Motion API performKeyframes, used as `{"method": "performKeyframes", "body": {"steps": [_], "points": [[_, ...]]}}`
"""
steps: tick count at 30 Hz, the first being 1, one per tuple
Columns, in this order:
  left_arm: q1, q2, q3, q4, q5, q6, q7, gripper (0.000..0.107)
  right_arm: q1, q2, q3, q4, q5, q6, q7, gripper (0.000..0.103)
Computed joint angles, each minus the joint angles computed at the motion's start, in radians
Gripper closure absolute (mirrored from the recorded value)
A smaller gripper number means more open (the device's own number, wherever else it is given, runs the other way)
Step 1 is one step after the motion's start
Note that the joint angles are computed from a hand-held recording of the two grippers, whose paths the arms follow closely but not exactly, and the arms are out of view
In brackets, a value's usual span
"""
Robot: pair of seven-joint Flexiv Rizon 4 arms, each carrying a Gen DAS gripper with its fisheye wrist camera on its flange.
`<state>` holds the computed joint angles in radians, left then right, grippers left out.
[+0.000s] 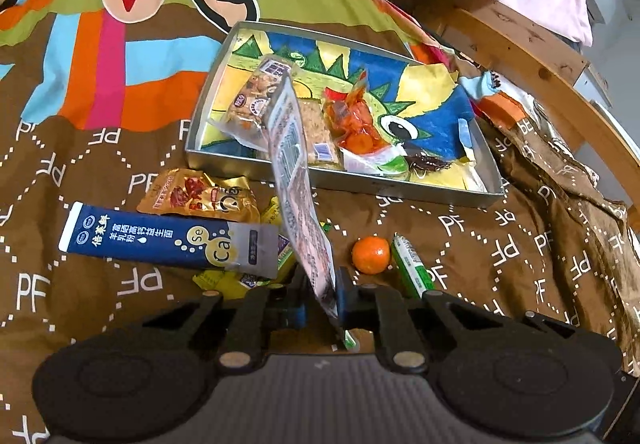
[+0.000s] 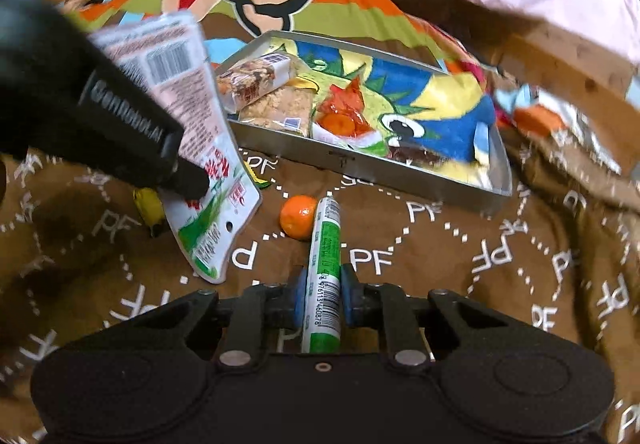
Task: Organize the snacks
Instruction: 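Lift the sausage stick right and tofu-snack packet left and carry them over the tray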
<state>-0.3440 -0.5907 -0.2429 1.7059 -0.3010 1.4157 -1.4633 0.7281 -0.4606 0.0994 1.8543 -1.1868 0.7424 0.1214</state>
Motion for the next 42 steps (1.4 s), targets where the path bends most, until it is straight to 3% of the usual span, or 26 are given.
{"method": "performKeyframes", "body": {"steps": [13,19,26,32,42], "points": [[0.005,0.001,-0.007,0.007,-0.001,0.028,0.005,0.096,0.056,-0.032,-0.005,-0.039,-0.037,-0.195,-0.138,0.085],[0.031,-0.008,-0.044,-0.009,-0.016,0.052,0.023,0.097,0.044,-0.011,-0.012,-0.021,-0.094,-0.208,-0.068,0.085],[-0.001,-0.025,0.002,-0.038,0.001,0.036,0.009,0.097,0.022,-0.006,-0.006,-0.017,-0.098,-0.222,-0.033,0.085],[0.036,-0.037,-0.056,-0.049,-0.016,0.085,0.023,0.097,0.017,-0.002,-0.013,-0.012,-0.161,-0.247,0.005,0.085],[0.009,-0.15,-0.053,-0.245,-0.027,0.072,0.014,0.097,-0.027,-0.025,-0.054,-0.043,-0.278,-0.284,0.05,0.085]]}}
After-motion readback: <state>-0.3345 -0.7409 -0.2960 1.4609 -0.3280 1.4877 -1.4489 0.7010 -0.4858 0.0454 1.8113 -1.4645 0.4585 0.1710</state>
